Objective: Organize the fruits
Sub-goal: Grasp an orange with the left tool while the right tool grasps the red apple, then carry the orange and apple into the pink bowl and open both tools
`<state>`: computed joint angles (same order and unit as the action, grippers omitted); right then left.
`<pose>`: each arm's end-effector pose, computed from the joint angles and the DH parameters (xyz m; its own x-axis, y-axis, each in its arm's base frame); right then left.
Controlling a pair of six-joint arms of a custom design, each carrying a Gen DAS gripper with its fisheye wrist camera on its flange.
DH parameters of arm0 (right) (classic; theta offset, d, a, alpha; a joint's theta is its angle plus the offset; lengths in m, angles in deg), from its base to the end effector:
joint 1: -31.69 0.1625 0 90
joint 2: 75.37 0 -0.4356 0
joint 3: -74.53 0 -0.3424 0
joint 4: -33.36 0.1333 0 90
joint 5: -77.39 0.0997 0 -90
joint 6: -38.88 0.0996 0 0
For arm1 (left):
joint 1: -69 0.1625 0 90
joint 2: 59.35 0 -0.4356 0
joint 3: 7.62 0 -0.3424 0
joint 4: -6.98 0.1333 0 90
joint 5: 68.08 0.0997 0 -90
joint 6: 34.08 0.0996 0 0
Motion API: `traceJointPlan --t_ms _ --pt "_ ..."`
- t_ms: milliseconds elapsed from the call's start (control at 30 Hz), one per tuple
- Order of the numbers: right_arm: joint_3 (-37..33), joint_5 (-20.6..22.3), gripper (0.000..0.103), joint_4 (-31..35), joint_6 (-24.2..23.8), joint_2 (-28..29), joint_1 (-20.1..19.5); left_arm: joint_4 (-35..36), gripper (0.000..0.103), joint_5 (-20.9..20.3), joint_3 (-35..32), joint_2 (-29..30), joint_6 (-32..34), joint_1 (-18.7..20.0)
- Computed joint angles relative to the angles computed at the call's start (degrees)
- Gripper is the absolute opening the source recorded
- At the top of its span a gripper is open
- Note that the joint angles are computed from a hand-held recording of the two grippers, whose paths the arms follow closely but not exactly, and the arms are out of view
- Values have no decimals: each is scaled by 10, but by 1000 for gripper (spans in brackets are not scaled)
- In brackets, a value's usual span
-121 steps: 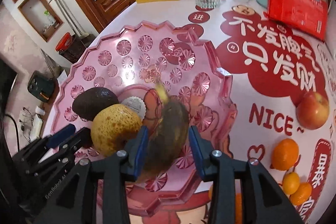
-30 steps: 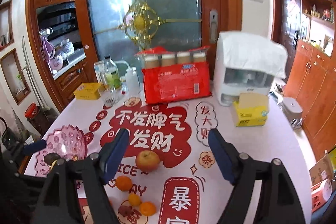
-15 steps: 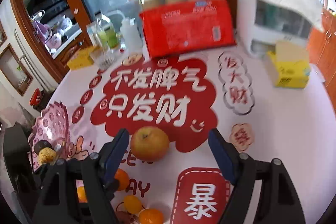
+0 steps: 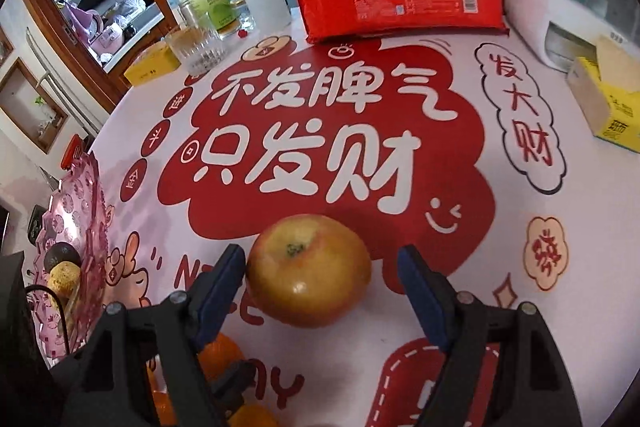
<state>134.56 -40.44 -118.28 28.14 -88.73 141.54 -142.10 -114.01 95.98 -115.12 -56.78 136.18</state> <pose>0.3458 -0.7021 -0.0452 -0.7963 -0.3529 0.4912 -0.4849 0.8579 -0.1697 -0.0408 -0.6193 0.2181 -0.8063 -0.2072 -0.5540 0.0750 0.8933 -0.4432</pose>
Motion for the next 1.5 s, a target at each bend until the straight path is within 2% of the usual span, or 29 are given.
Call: traceJointPlan --t_ms 200,400,467,500,700,867,933,967,1133,1400,1433,1467,1500 --pt "-13 -4 79 13 -4 13 -2 -20 46 -11 7 1 11 -1" --pt "-4 -7 79 -2 -20 14 -3 -32 45 -12 17 -3 13 -4" --pt "0 -8 76 -6 -26 14 -3 -40 45 -15 24 -6 12 -3" --pt "6 -1 70 -11 -31 12 -3 -41 45 -16 25 -7 13 -3" --pt "20 -10 69 -40 -49 12 1 -33 45 -31 30 -16 5 -1" --pt "30 8 69 -36 -33 2 -5 -17 45 -40 31 -25 -7 2" --pt "30 11 69 -33 -32 2 -6 -3 48 -41 27 -26 -11 1" --pt "29 13 69 -31 -31 1 -6 4 55 -36 26 -26 -14 0" --pt "31 20 69 -22 -20 -3 -8 3 56 -33 29 -27 -17 0" --pt "37 15 69 -38 -29 -2 -7 -19 54 -19 32 -20 -11 -1" --pt "40 13 69 -44 -32 -2 -6 -20 53 -19 32 -20 -8 -1" --pt "40 13 69 -45 -33 -2 -6 -21 45 -19 32 -19 -5 -2" --pt "41 13 69 -46 -33 -2 -6 -21 45 -19 32 -17 -2 -2"
